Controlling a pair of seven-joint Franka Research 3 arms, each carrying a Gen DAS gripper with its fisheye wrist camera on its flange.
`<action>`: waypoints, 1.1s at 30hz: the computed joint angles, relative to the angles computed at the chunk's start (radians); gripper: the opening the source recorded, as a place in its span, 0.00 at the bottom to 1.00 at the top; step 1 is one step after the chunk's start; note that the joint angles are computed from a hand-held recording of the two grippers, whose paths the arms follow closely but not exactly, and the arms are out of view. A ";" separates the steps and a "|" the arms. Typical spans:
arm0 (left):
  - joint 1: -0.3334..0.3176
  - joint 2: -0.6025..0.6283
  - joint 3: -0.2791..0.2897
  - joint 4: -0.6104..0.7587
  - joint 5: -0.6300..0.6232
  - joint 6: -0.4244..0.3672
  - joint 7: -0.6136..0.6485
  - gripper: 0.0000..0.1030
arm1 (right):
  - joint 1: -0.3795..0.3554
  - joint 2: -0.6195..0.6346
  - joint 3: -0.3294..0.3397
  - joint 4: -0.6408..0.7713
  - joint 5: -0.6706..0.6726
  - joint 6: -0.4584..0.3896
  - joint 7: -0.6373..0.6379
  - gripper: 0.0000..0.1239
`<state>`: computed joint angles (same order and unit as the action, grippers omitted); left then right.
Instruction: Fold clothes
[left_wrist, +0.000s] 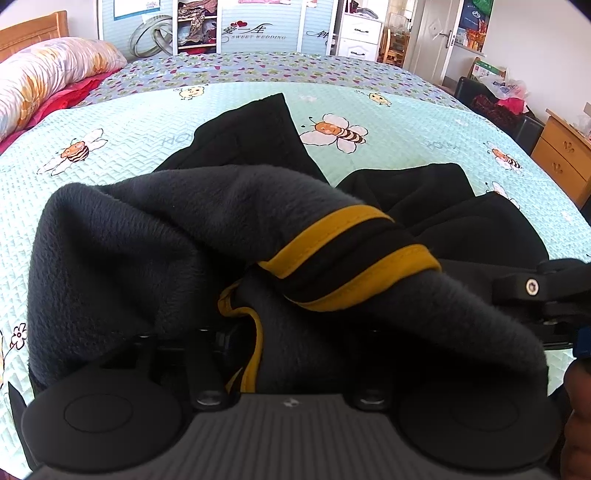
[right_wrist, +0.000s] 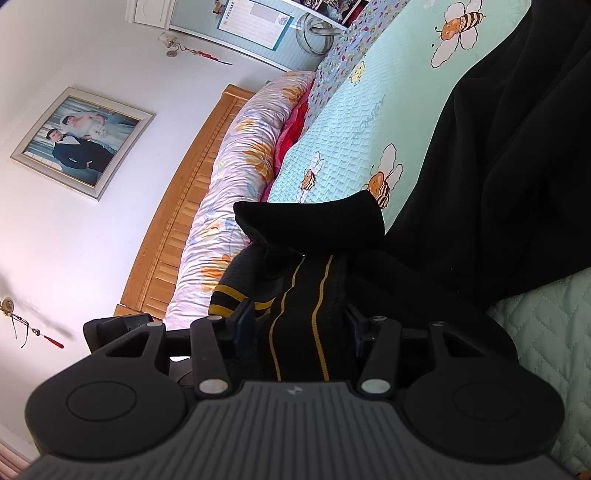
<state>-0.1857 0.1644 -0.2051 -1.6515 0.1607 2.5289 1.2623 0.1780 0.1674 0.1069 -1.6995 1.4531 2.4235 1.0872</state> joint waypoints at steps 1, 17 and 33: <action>0.000 0.000 0.000 0.000 0.001 -0.001 -0.001 0.53 | 0.000 0.000 0.000 0.000 -0.001 0.001 0.001 0.43; -0.001 0.004 0.000 0.010 0.006 -0.012 0.001 0.53 | -0.002 0.000 -0.001 0.001 -0.006 0.003 0.004 0.43; 0.009 -0.025 0.000 -0.038 -0.024 0.033 -0.009 0.54 | 0.039 -0.019 0.004 0.011 -0.173 0.104 0.030 0.49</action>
<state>-0.1770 0.1390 -0.2049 -1.6899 0.1371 2.5622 1.2534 0.2169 0.1480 0.1109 -1.6885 1.2804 2.5270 1.1175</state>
